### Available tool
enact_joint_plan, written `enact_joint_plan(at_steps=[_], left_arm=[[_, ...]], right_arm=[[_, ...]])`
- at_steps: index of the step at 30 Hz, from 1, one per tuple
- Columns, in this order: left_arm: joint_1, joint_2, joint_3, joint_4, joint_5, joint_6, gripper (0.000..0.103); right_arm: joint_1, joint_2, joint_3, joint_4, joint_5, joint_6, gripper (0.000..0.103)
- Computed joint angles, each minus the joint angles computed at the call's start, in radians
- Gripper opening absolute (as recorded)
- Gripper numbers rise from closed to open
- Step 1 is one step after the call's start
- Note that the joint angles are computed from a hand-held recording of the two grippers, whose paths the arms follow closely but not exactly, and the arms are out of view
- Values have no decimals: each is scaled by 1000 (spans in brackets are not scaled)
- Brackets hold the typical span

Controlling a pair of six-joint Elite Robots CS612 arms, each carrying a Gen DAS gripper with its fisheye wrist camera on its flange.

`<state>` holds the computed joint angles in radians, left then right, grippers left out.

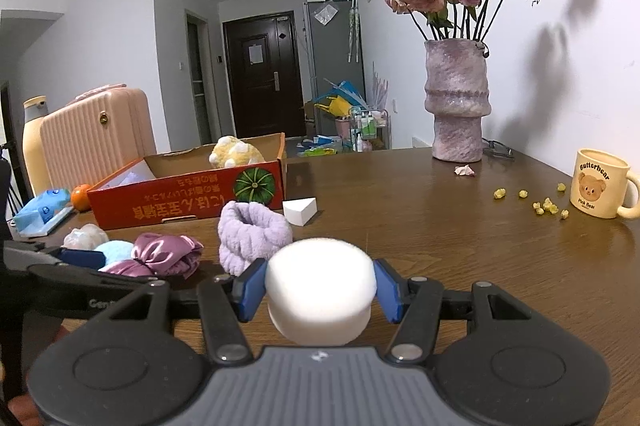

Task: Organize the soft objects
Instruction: 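Grasp the pink satin bow pouch with the left gripper while the right gripper lifts the sponge, then carry the pouch in the left gripper and sponge in the right gripper toward the box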

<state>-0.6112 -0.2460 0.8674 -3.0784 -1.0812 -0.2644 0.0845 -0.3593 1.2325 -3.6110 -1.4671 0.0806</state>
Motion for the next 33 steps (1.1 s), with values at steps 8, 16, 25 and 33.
enact_joint_plan(at_steps=[8, 16, 25, 33], left_arm=[[12, 9, -30, 58, -54, -12, 59], [16, 8, -30, 68, -89, -11, 41], [11, 4, -9, -2, -63, -7, 37], [6, -22, 55, -107, -35, -10, 37]], right_arm=[[-2, 2, -7, 28, -7, 22, 56], [-18, 9, -20, 48, 13, 122, 56], [-23, 23, -32, 6, 9, 172, 56], [-11, 32, -40, -45, -24, 125, 56]])
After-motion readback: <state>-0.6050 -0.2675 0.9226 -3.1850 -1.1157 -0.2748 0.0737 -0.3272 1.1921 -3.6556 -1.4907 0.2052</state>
